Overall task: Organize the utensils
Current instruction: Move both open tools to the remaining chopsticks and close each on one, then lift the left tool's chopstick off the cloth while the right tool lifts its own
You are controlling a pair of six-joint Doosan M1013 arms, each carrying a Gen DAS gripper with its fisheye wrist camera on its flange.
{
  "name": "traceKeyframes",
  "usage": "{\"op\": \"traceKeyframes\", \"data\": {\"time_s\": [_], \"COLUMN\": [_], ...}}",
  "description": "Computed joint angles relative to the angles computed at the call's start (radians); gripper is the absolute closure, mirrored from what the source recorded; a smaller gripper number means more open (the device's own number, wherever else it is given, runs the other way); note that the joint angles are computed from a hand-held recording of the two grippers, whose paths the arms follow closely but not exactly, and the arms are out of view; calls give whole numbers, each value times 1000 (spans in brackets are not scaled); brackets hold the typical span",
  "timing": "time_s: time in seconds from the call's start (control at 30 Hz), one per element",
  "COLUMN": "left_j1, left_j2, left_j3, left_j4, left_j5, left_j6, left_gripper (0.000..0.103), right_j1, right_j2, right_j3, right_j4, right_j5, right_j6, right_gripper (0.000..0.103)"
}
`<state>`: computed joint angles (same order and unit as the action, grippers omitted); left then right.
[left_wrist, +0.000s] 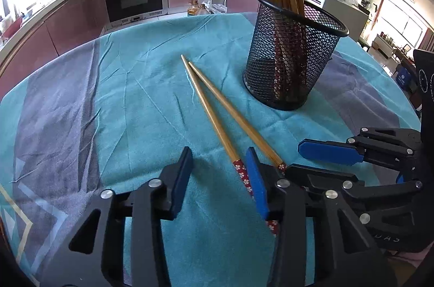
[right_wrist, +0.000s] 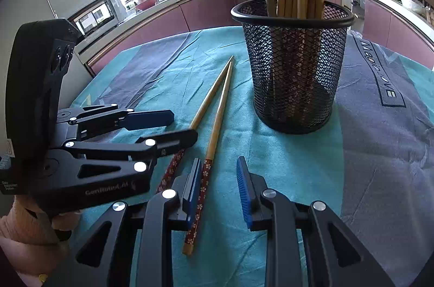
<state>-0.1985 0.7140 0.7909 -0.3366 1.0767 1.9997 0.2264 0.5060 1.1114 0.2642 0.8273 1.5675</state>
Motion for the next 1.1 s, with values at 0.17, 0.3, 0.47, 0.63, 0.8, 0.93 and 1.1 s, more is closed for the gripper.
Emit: {"op": "traceKeyframes", "data": {"time_s": [0.17, 0.3, 0.47, 0.63, 0.8, 0.93, 1.1], "left_j1": [3, 8, 12, 13, 18, 14, 13], "left_j2": [-8, -38, -73, -96, -103, -86, -52], "left_j3": [16, 71, 132, 169, 175, 146, 92], "left_j4": [-12, -25, -37, -56, -88, -60, -44], "left_j5": [4, -23, -49, -47, -22, -26, -13], "left_j6": [-30, -61, -99, -107, -59, -60, -65], "left_gripper": [91, 93, 94, 93, 83, 79, 80], "right_j1": [-2, -2, -1, -5, -6, -3, 1], "right_j2": [-1, -2, -5, -10, -15, -3, 32], "right_j3": [2, 4, 7, 16, 17, -5, -57], "right_j4": [7, 9, 28, 89, 85, 40, -4], "right_j5": [-1, -1, 9, 30, 44, 39, 51], "right_j6": [-4, -8, -31, -73, -70, -44, -20], "right_gripper": [79, 79, 88, 93, 92, 91, 86]}}
